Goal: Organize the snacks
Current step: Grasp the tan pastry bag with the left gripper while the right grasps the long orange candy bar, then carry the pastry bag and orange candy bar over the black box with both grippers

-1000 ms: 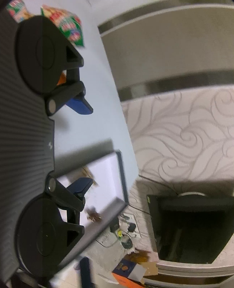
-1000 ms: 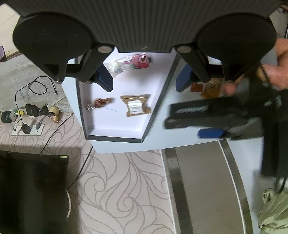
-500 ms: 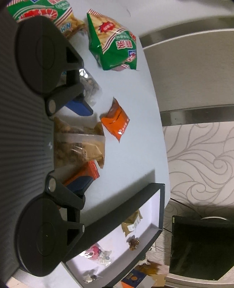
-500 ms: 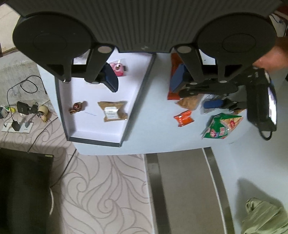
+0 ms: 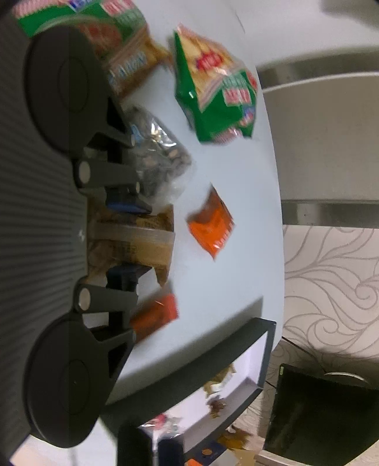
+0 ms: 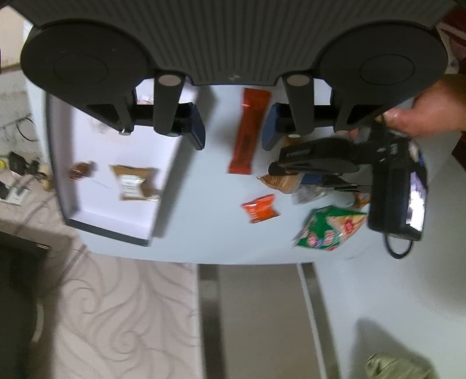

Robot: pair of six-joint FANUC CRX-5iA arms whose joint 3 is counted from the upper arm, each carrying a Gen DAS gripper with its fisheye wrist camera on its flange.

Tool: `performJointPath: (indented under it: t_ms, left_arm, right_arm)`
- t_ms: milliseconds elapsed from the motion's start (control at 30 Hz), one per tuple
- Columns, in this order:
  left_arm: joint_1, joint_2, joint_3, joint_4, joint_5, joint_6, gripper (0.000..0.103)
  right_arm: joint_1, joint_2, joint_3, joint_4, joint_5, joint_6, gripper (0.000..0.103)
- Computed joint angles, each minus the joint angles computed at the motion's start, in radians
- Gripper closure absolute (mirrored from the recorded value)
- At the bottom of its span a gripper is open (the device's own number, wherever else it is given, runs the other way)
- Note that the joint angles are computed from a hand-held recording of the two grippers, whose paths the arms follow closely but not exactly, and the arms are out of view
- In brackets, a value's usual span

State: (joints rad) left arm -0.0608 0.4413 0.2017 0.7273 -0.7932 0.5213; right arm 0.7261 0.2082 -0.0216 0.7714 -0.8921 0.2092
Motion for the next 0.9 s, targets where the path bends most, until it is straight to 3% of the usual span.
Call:
performJointPath:
  t_ms: [133,333,467,900]
  left_arm:
    - [0.03,-0.031,-0.04,0.008,-0.011,-0.061,0.066]
    - [0.042,-0.034,-0.04,0.002,-0.029,-0.104,0.065]
    - [0.041,-0.032,-0.04,0.005,-0.027,-0.125,0.064]
    - [0.041,-0.008,-0.04,0.052,-0.039,-0.227,0.059]
  right_arm:
    - [-0.021,0.111,0.124,-0.102,-0.015,0.137,0.054]
    - [-0.053,0.227,0.242,-0.191,-0.085,0.218,0.055]
    - [-0.056,0.232,0.227,-0.17,-0.069,0.234,0.078]
    - [0.043,0.198,0.195,-0.128,-0.169,0.04,0.079]
